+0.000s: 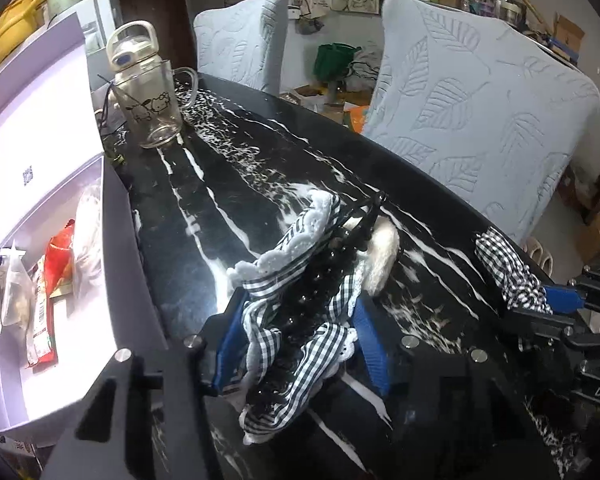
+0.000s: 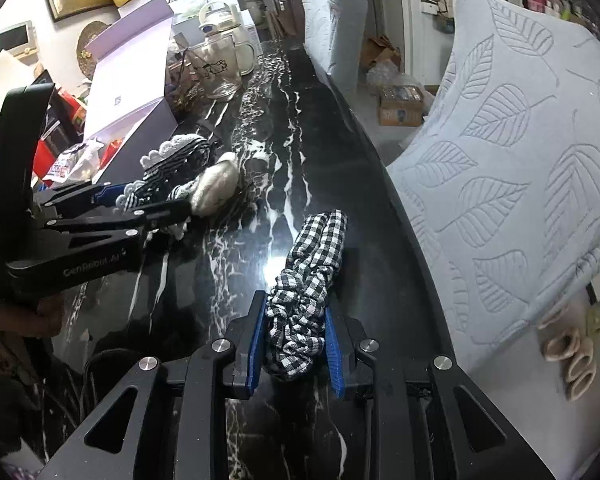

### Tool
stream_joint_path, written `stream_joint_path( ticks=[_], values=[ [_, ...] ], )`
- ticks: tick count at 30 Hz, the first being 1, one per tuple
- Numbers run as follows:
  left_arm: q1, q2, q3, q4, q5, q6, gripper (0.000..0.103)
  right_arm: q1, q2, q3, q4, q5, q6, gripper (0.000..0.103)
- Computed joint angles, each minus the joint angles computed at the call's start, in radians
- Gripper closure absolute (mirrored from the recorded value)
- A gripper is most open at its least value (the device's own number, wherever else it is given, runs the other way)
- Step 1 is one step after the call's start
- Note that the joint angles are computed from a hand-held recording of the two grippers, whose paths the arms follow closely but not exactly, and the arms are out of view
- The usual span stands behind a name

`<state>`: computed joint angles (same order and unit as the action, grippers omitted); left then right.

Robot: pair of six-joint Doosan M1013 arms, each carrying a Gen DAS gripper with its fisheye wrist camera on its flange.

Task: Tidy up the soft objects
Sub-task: 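Grasp the ruffled gingham pouch with left tool while right tool grasps the gingham scrunchie, then lift the gingham pouch and gingham scrunchie off the table with both tools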

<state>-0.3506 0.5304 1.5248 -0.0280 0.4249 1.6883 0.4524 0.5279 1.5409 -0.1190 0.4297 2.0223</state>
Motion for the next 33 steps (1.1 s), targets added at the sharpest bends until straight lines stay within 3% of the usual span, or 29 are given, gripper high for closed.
stream_joint_path(
  ticks=[14, 19, 28, 31, 33],
  values=[
    [-0.014, -0.094, 0.110, -0.207, 0.075, 0.185, 0.052, 0.026, -0.053, 0.083, -0.071, -0.033, 0.076, 0.077],
    [-0.032, -0.112, 0.138, -0.129, 0.067, 0.137, 0.052, 0.030, -0.066, 0.109, -0.013, -0.041, 0.032, 0.077],
    [-0.045, -0.076, 0.109, -0.027, 0.113, 0.039, 0.029, 0.039, -0.075, 0.124, -0.037, -0.036, 0.063, 0.077],
    [-0.029, -0.067, 0.100, -0.120, 0.122, 0.092, 0.023, 0.037, -0.076, 0.125, -0.013, -0.038, 0.042, 0.076],
    [-0.028, -0.065, 0.099, -0.117, 0.115, 0.088, 0.021, 0.037, -0.075, 0.124, -0.006, -0.037, 0.038, 0.076]
  ],
)
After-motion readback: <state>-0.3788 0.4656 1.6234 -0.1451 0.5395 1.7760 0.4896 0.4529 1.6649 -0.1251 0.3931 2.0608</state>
